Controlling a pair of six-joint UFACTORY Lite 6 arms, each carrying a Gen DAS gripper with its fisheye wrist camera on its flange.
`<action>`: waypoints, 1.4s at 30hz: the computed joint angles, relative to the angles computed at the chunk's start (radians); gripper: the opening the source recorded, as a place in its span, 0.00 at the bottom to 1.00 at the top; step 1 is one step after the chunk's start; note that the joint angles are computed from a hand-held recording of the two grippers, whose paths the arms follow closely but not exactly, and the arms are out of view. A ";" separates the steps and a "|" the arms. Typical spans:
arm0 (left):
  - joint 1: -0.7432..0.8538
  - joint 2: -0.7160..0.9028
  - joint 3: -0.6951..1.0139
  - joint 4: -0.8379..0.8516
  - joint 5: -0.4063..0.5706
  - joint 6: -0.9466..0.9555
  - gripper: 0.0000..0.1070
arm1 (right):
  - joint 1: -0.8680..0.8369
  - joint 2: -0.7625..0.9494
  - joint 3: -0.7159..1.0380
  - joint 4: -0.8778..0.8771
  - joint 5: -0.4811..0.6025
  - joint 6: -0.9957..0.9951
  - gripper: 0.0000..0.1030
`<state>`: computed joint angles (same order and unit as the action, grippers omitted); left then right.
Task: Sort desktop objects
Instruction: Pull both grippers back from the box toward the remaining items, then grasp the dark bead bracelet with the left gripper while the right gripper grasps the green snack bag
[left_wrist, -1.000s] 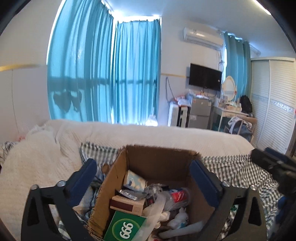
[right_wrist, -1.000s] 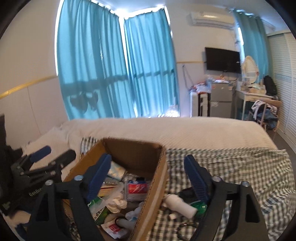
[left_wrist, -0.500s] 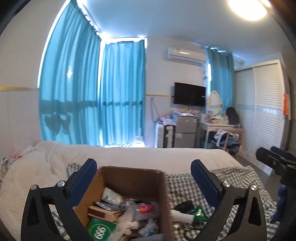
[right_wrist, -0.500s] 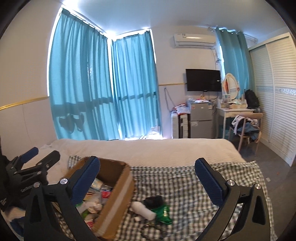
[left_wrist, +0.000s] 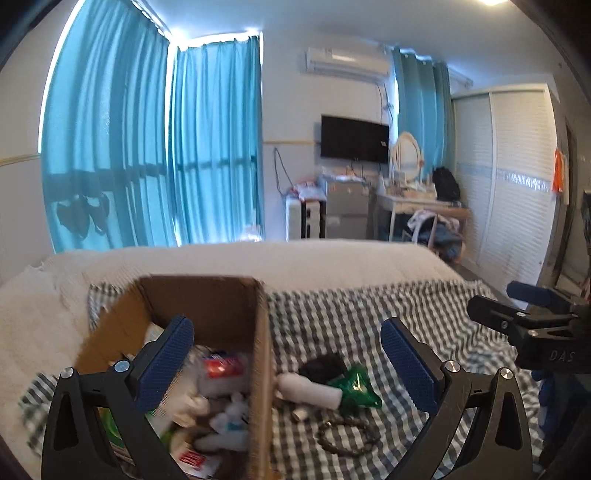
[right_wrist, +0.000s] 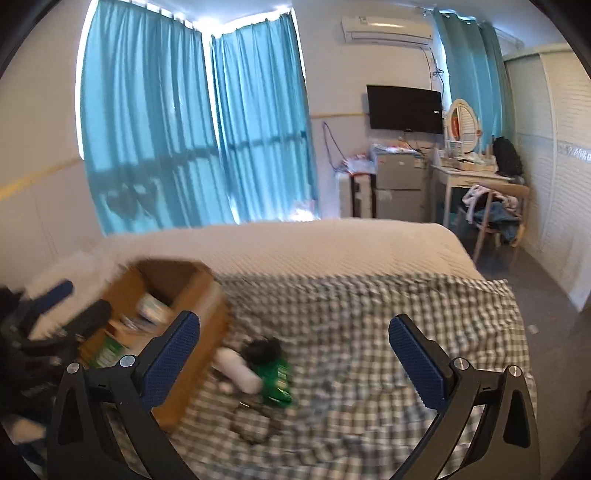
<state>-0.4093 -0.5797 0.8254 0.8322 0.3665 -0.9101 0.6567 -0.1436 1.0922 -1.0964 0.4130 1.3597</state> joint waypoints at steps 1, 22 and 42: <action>-0.015 0.007 -0.013 0.037 -0.001 -0.043 0.96 | -0.020 0.010 0.004 0.050 -0.018 -0.069 1.00; -0.342 0.430 -0.071 0.547 0.131 -0.708 0.95 | -0.287 0.699 0.426 1.620 -0.090 -1.935 0.92; -0.068 0.813 0.085 -0.127 -0.139 -0.084 0.77 | -0.339 1.197 0.978 1.806 0.249 -2.088 0.33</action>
<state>-0.4771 0.2331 0.9103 0.7049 0.2276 -0.9937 0.3175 1.0533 2.0698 0.7100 0.6618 -0.7280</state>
